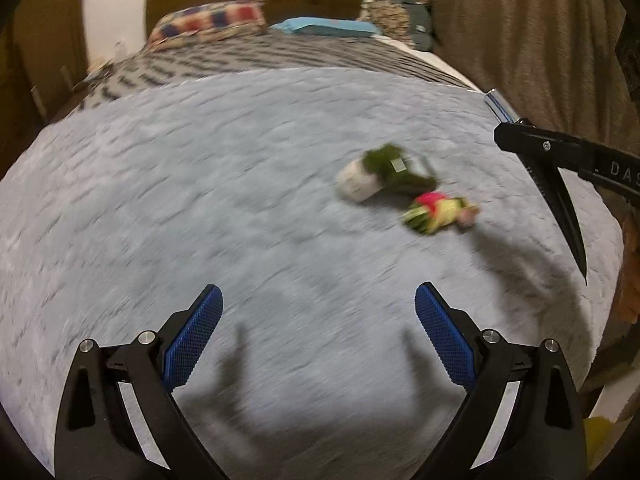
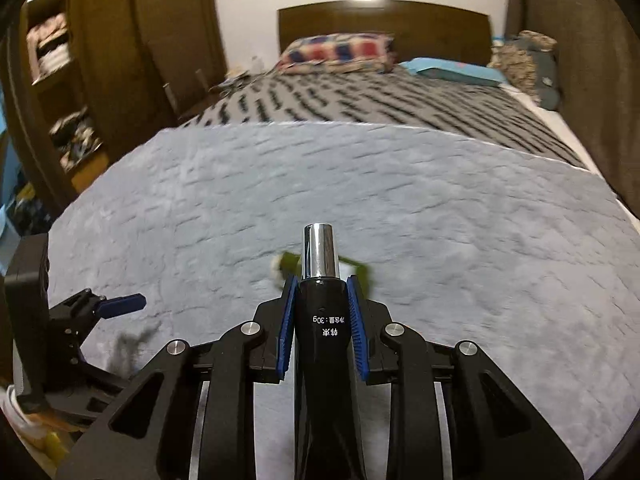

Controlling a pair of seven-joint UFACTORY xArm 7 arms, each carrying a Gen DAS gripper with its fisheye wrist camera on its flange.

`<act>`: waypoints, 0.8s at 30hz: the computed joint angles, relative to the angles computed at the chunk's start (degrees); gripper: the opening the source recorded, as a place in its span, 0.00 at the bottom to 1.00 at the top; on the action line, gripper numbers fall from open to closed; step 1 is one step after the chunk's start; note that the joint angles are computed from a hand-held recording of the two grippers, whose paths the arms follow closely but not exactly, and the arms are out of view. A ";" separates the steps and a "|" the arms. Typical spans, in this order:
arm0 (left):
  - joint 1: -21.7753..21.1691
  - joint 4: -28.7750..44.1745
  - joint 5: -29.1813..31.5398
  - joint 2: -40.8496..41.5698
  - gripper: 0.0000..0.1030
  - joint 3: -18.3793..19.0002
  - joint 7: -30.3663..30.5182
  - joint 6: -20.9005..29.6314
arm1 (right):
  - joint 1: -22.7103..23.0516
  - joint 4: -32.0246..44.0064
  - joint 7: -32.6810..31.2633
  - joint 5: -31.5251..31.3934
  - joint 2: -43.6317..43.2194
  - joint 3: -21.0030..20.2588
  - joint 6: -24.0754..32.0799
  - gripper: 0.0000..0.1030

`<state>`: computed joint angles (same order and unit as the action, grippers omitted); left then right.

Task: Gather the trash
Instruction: 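Lift the black tube with right tool while left tool grasps pipe-cleaner flower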

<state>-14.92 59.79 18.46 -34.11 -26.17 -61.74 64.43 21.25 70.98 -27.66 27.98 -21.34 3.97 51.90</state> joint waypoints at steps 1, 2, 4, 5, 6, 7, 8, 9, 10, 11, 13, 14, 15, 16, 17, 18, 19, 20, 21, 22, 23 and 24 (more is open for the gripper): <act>0.27 1.19 0.53 1.76 0.89 -0.29 0.51 -0.87 | -0.41 -0.63 -0.04 0.57 -0.19 -0.79 -0.39 0.25; 0.45 2.32 1.06 3.54 0.89 -0.44 0.92 -1.62 | -0.63 -1.22 -0.04 1.36 -0.36 -1.43 -0.47 0.25; 0.59 4.51 2.24 7.11 0.89 -0.56 1.33 -2.76 | -1.19 -1.90 0.16 2.79 -0.29 -2.63 0.11 0.25; 0.51 5.68 2.99 9.11 0.89 -0.54 1.48 -3.33 | -1.78 -2.03 0.18 2.76 -0.21 -3.13 0.72 0.25; 0.27 6.83 3.78 11.24 0.89 -0.43 1.61 -4.00 | -2.30 -2.14 0.20 2.47 -0.18 -3.14 0.61 0.25; -0.22 7.49 4.42 12.54 0.89 -0.16 1.45 -4.30 | -2.84 -2.33 0.19 2.15 -0.29 -3.23 0.44 0.25; -0.65 8.34 5.35 14.21 0.89 0.05 1.31 -4.74 | -3.29 -2.39 -0.01 2.21 -0.26 -3.65 0.50 0.25; -1.14 9.13 6.31 15.57 0.89 0.18 1.04 -4.85 | -3.56 -2.62 0.00 2.43 -0.41 -3.78 0.50 0.25; -1.61 10.11 7.27 17.28 0.89 0.36 0.94 -5.03 | -3.82 -2.63 -0.15 2.62 -0.33 -4.02 0.59 0.25; -2.20 10.97 7.87 18.82 0.89 0.73 0.99 -5.37 | -4.13 -2.64 -0.35 2.67 -0.28 -4.21 0.55 0.25; -3.39 12.54 9.19 21.29 0.89 1.50 0.85 -5.73 | -4.41 -2.62 -0.84 2.99 -0.21 -4.39 0.65 0.25; -3.94 13.41 10.16 22.51 0.89 1.80 0.71 -5.63 | -4.45 -2.58 -1.28 3.36 -0.08 -4.59 0.85 0.25; -4.54 14.36 10.98 23.68 0.89 2.15 0.62 -5.36 | -4.52 -2.59 -1.63 3.69 -0.02 -4.71 1.01 0.25; -5.16 15.23 11.57 24.84 0.89 2.61 0.69 -5.26 | -4.60 -2.51 -2.05 3.99 0.07 -4.86 1.22 0.25; -5.78 15.93 11.83 25.86 0.89 3.22 0.87 -5.29 | -4.70 -2.39 -2.37 4.24 0.18 -4.92 1.30 0.25; -6.43 16.53 11.91 26.69 0.87 3.87 1.05 -5.22 | -4.83 -2.21 -2.55 4.54 0.27 -4.98 1.35 0.25; -7.07 17.04 11.60 27.49 0.76 4.62 1.38 -5.31 | -4.92 -2.10 -2.69 4.92 0.27 -5.06 1.43 0.25; -7.71 17.41 10.48 28.13 0.69 5.56 2.09 -5.38 | -4.99 -1.93 -2.82 5.37 0.22 -5.18 1.59 0.25; -8.33 17.90 9.62 28.82 0.66 6.38 2.35 -4.78 | -5.03 -1.80 -3.05 5.75 0.13 -5.26 1.73 0.25; -8.98 17.93 9.80 28.95 0.65 7.02 1.97 -4.80 | -5.08 -1.79 -3.26 5.94 0.00 -5.25 1.82 0.25; -9.59 18.02 10.08 29.03 0.65 7.48 1.60 -4.81 | -5.14 -1.78 -3.40 6.04 -0.10 -5.21 1.88 0.25; -10.08 18.11 10.31 29.05 0.63 7.87 1.43 -4.68 | -5.15 -1.85 -3.54 6.11 -0.31 -5.14 1.98 0.25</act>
